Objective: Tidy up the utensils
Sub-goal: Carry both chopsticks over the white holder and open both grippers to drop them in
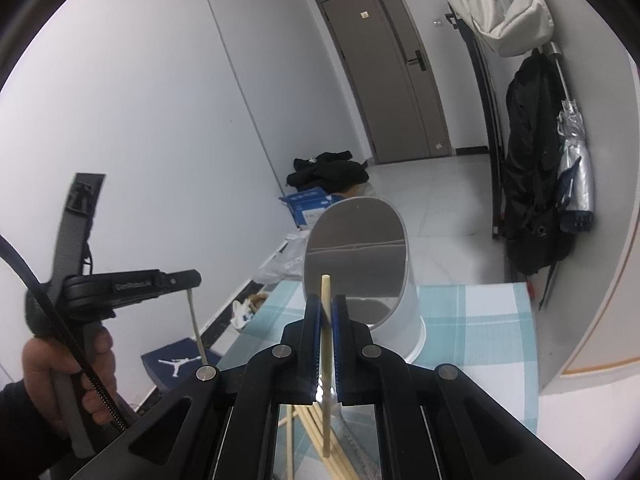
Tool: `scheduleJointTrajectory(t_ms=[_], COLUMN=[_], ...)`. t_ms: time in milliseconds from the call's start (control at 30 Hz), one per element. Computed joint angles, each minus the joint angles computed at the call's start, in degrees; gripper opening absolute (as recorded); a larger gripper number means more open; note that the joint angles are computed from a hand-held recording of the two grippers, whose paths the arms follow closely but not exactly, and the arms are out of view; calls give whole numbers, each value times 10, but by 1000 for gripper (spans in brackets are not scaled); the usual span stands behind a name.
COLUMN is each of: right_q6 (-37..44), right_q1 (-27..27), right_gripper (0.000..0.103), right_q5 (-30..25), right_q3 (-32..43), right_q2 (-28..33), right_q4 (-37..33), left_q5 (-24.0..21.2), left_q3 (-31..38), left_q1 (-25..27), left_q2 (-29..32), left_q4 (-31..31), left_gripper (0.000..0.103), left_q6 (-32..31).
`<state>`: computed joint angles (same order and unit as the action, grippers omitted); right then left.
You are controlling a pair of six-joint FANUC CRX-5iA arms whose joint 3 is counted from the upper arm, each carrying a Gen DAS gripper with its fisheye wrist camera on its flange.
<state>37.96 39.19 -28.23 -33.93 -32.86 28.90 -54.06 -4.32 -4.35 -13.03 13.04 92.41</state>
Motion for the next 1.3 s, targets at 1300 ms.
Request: scheduleJointTrajectory(t_ms=[1300], right_q6=[358], right_q1=[-155], right_gripper=[5], right_q5=[16], right_q3=[315], right_q2=[191], right_q4=[-251], left_q5=[225], left_q3=[109], left_q1=[-69], left_q2=[100], left_q4=[76], left_gripper=[2], left_q6=[-135])
